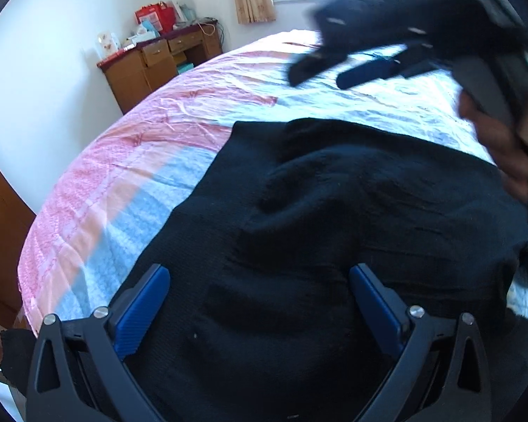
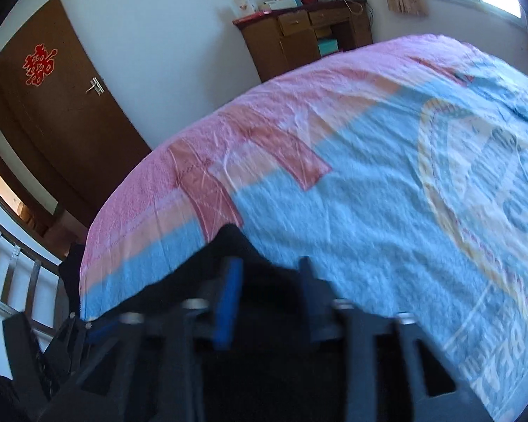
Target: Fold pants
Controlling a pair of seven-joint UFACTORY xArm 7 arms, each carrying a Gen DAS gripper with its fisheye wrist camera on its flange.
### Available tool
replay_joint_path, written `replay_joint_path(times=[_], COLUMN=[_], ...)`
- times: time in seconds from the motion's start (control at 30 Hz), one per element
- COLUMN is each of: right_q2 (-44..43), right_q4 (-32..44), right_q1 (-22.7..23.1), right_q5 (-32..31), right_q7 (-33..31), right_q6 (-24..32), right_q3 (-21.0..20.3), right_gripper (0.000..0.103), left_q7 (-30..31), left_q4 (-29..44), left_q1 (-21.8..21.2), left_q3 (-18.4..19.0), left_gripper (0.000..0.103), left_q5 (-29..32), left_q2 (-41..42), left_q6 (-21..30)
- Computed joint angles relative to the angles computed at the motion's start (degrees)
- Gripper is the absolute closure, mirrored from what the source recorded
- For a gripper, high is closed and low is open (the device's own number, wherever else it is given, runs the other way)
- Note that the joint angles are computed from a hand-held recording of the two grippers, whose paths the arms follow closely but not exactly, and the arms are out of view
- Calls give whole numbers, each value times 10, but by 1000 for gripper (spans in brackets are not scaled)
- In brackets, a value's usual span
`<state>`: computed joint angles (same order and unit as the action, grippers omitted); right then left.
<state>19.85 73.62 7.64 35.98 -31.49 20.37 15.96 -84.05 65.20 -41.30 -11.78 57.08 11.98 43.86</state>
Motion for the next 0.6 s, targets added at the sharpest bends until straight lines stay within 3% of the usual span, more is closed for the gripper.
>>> replay_joint_path(times=[0.1,0.27,0.33,0.37,0.4,0.43,0.5,0.6], right_q2=[25,95,115,120,118,113,92,52], right_q4=[35,118,133,135,125,115,95,47], right_q1=[6,44,60,69,56,42,61,86], right_q5=[-8,-110,-154,-173,-167,-154,-178,-220], right_q7=[11,75,97,105,91,74,95,128], right_q6=[9,75,90,94,82,77,64,19], right_q3=[3,-29,-44,-51,-34,-15,-32,-50], right_gripper=[40,40,50,60,78,85,93,95], left_q7=[-9,0,3,5,3,1,-4,-19], left_q4=[-16,-32,-41,-48,-54,-62,-84,-117], left_q1=[5,14,17,20,25,30,42,63], left_q3=[0,-4,-7,-8,-8,-8,-10,-17], left_gripper=[0,0,0,0,0,0,0,0], left_q5=[5,-1,-3,-5,-5,-5,-14,-17], left_q2=[-11,-26,-37,-44,-50,-58,-79,-114], left_q6=[-21,-38,-39,-40,-43,-47,-56,-56])
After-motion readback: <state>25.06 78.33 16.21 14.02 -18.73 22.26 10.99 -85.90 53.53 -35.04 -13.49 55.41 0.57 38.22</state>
